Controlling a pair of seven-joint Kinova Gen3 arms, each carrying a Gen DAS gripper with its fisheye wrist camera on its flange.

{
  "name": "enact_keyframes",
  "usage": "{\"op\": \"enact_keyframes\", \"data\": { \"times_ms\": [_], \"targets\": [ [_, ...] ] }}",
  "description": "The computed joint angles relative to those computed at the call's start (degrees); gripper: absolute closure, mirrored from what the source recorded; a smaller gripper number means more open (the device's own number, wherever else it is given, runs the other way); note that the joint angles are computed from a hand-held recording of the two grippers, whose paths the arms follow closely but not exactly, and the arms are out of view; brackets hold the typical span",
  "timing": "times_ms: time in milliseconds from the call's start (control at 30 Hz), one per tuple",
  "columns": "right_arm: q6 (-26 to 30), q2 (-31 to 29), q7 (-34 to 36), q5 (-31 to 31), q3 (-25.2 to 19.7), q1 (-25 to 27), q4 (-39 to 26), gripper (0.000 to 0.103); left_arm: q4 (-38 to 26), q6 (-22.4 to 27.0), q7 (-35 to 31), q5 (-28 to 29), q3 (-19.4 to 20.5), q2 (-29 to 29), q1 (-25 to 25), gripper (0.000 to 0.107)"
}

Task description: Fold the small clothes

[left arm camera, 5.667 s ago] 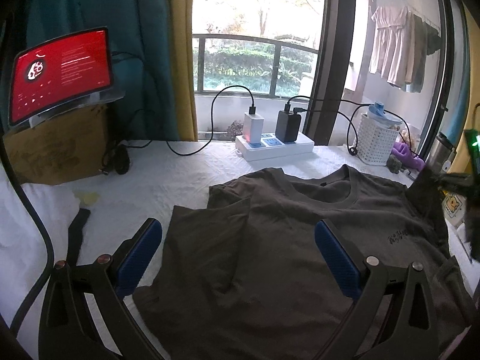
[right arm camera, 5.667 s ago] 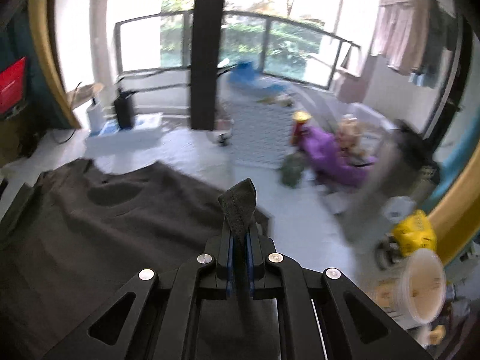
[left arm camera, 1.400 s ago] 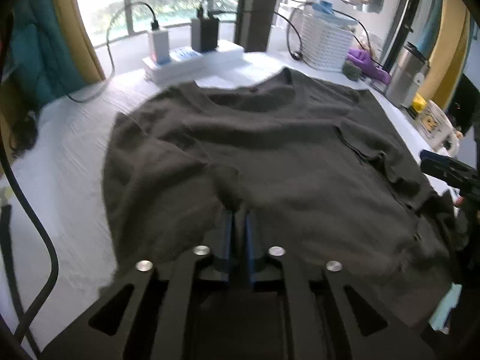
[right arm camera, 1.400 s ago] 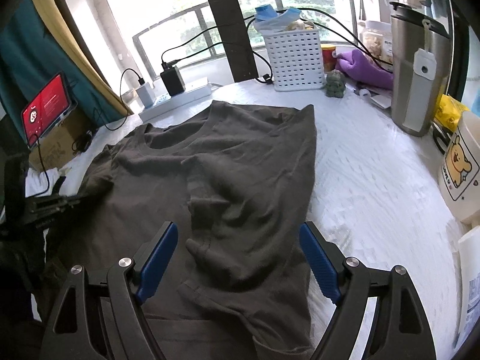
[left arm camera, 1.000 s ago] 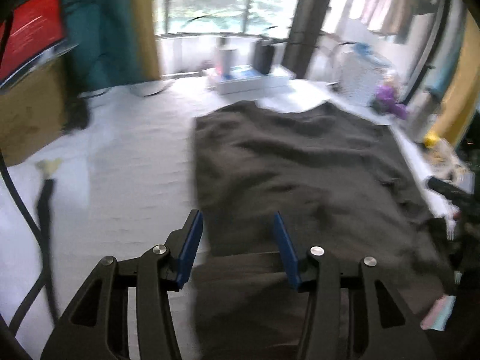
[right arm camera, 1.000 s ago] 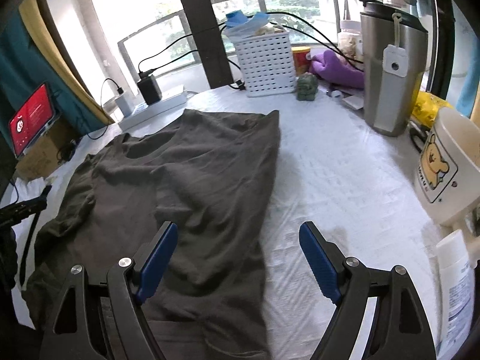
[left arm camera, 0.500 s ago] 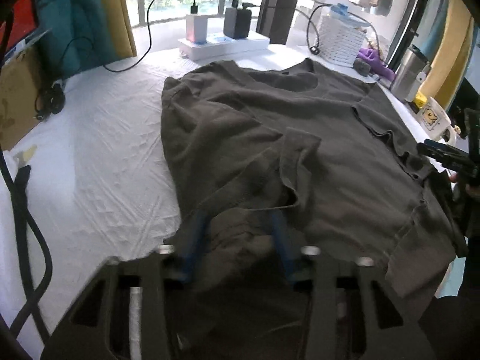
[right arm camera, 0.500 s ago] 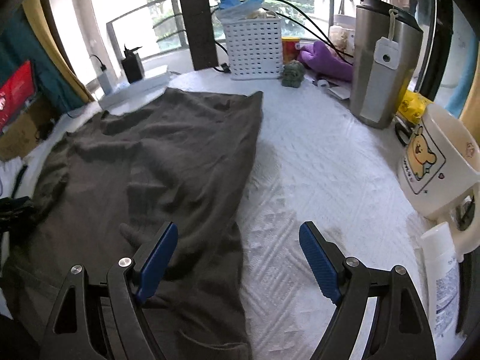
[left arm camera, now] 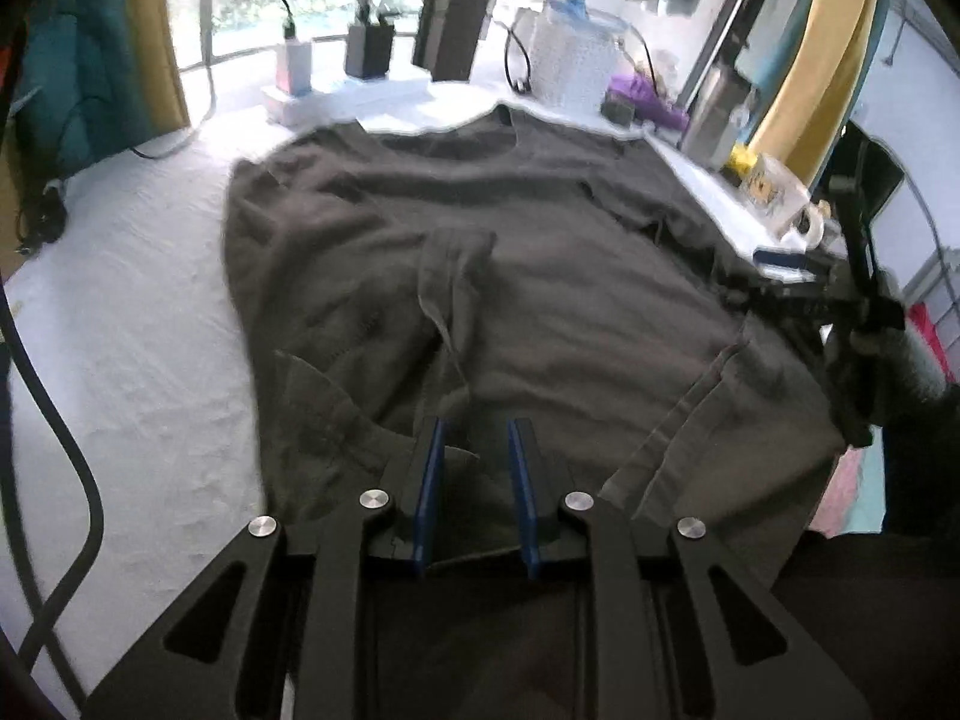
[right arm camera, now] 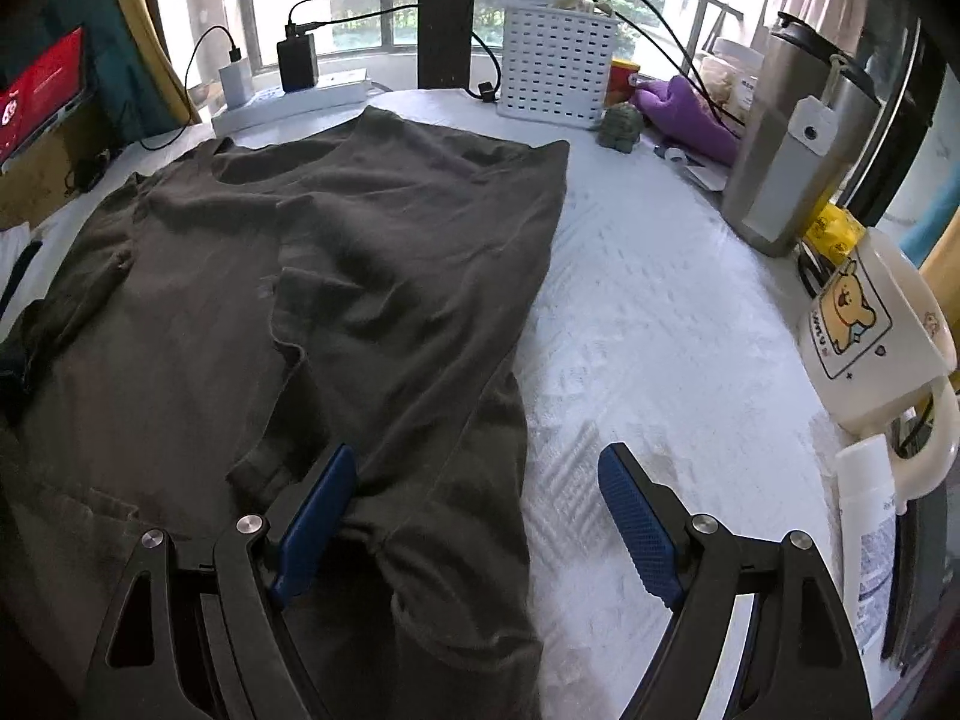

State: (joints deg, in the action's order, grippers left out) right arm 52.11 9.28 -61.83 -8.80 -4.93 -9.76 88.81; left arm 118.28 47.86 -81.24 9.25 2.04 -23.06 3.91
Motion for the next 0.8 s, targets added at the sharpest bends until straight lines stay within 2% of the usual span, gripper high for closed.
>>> {"op": "enact_keyframes", "data": {
  "times_ms": [133, 167, 200, 267, 433, 500, 533, 567, 600, 667, 800],
  "targets": [
    [-0.18, -0.76, 0.48, -1.72, 0.29, 0.98, -0.06, 0.019, -1.07, 0.98, 2.03, -3.00, 0.10, -2.84, -2.93, 0.085],
    [-0.23, -0.87, 0.71, -2.37, 0.32, 1.26, -0.13, 0.019, -1.13, 0.86, 2.55, -3.71, -0.03, -2.83, -3.73, 0.076],
    [-0.25, -0.88, 0.82, -2.83, 0.31, 1.40, -0.24, 0.019, -1.09, 0.78, 3.06, -4.34, 0.05, -2.56, -4.37, 0.062],
    [-0.09, -0.76, 1.09, -3.59, 0.23, 1.54, -0.60, 0.019, -0.94, -0.02, 3.88, -4.96, -0.56, -0.71, -5.42, 0.053],
    [-0.12, -0.91, 2.24, -5.20, -0.17, 1.55, -0.75, 0.019, -1.73, 1.31, 4.89, -4.16, -1.09, 4.24, -5.36, 0.053],
    [-0.15, -0.92, 2.44, -5.64, -0.16, 1.55, -0.65, 0.019, -1.13, 0.15, 4.70, -5.10, 0.31, 3.83, -4.58, 0.055],
    [-0.16, -0.84, 2.55, -5.79, -0.10, 1.61, -0.58, 0.019, -0.81, -0.61, 4.50, -5.51, 1.08, 3.46, -4.00, 0.061],
    [-0.13, -0.73, 2.39, -5.75, -0.04, 1.58, -0.55, 0.019, -0.85, -0.68, 4.16, -5.56, 1.36, 3.49, -3.39, 0.079],
    [-0.09, -0.66, 2.36, -5.75, 0.01, 1.61, -0.52, 0.019, -1.15, -0.34, 3.94, -5.44, 1.61, 3.90, -2.82, 0.088],
    [-0.04, -0.52, 2.39, -5.96, 0.05, 1.73, -0.43, 0.019, -1.07, -0.61, 3.16, -5.60, 2.50, 3.64, -1.42, 0.092],
    [0.02, -0.43, 2.94, -6.50, 0.02, 2.04, -0.27, 0.019, -1.41, 0.11, -3.77, -0.08, -0.64, 3.76, 3.47, 0.094]
  ]
}}
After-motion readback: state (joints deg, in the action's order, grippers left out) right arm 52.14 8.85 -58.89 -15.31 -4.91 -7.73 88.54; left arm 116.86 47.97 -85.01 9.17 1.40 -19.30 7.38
